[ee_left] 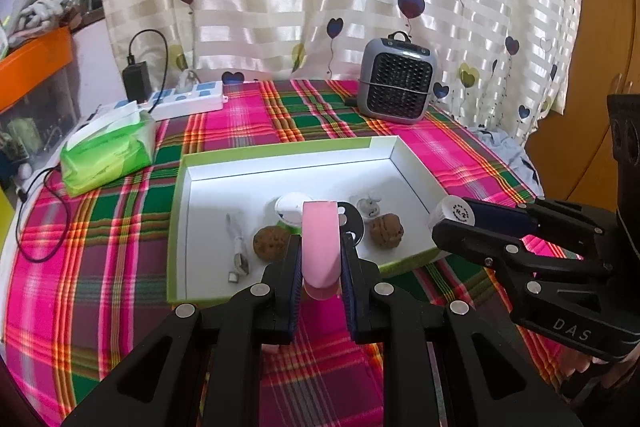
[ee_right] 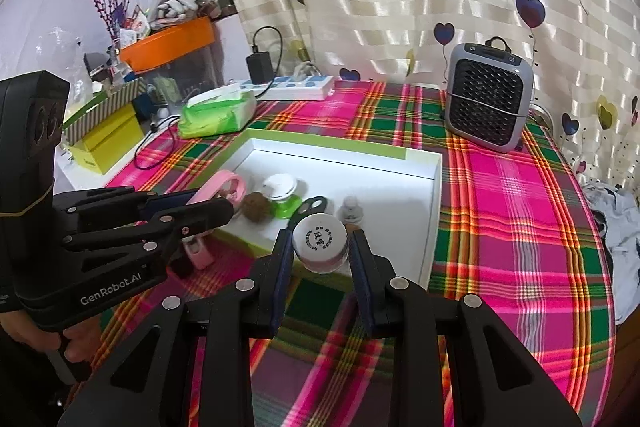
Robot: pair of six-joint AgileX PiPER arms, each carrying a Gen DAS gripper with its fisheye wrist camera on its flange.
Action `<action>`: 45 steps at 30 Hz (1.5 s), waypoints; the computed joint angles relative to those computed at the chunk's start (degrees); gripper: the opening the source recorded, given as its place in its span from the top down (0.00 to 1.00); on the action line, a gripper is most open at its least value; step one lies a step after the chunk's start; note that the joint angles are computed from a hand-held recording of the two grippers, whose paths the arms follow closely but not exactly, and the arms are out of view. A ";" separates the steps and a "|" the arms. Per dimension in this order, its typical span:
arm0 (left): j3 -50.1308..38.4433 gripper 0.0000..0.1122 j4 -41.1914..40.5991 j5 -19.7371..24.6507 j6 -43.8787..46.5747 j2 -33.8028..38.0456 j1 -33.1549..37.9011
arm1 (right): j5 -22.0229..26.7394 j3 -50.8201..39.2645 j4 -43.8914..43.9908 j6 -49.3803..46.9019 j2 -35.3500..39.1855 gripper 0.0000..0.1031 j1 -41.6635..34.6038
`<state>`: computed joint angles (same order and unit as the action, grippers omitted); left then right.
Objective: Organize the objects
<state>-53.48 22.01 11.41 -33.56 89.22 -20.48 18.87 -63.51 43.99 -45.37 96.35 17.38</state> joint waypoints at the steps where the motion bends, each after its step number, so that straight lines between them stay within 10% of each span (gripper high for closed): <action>1: -0.52 0.86 -0.54 -0.16 0.91 0.66 0.06 | 0.13 -0.72 -0.60 0.53 0.74 0.71 -0.28; 23: -9.27 0.86 -18.16 1.53 21.54 10.81 1.36 | 3.12 -10.14 -10.43 10.95 10.56 0.71 -2.49; 45: -11.84 0.86 -13.59 3.55 17.33 13.73 1.32 | 2.98 -13.49 -14.33 14.04 13.84 0.71 -2.19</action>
<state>-65.32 8.42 14.96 -16.22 102.94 -19.17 21.85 -77.00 29.66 -31.33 110.19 15.19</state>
